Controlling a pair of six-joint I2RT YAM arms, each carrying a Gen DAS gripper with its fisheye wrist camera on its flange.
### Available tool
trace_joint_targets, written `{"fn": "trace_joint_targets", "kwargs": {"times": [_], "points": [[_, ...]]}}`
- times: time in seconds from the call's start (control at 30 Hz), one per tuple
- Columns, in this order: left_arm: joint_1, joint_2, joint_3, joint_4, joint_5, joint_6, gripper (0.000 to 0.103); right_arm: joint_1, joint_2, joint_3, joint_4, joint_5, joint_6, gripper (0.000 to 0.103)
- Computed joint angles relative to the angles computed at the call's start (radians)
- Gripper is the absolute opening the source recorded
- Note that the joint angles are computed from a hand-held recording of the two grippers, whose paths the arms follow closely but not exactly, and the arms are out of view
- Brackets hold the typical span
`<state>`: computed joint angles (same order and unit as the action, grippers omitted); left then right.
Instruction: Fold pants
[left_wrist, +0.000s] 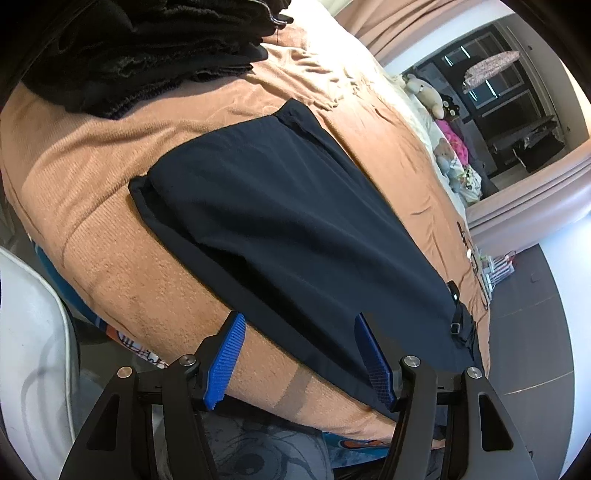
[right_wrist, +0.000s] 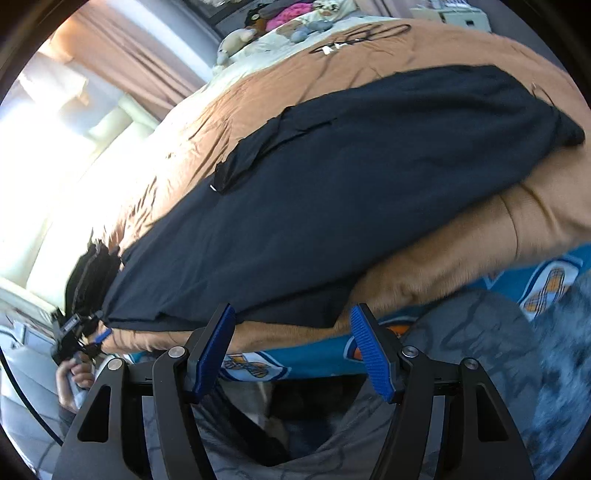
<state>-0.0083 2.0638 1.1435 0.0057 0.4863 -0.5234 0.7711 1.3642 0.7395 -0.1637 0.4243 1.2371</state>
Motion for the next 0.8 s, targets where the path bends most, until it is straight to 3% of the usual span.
{"fn": "trace_joint_targets", "kwargs": {"times": [0.23,0.3,0.6,0.67,0.8], "points": [[-0.010,0.014,0.027,-0.006,-0.015,-0.033,0.052,-0.004,-0.057,-0.081,0.038,0.016,0.042,0.063],[-0.008,0.003,0.020,0.005,-0.014,-0.049,0.052,-0.003,-0.062,-0.098,0.054,0.014,0.048,0.057],[-0.027,0.072,0.088,-0.014,-0.067,-0.088,0.051,0.004,0.003,-0.118,0.145,-0.004,0.091,0.056],[-0.030,0.090,0.103,0.000,-0.084,-0.107,0.045,-0.011,-0.003,-0.144,0.181,-0.020,0.092,0.056],[-0.036,0.104,0.125,-0.034,-0.135,-0.118,0.010,-0.028,0.015,-0.164,0.241,-0.047,0.084,0.056]]}}
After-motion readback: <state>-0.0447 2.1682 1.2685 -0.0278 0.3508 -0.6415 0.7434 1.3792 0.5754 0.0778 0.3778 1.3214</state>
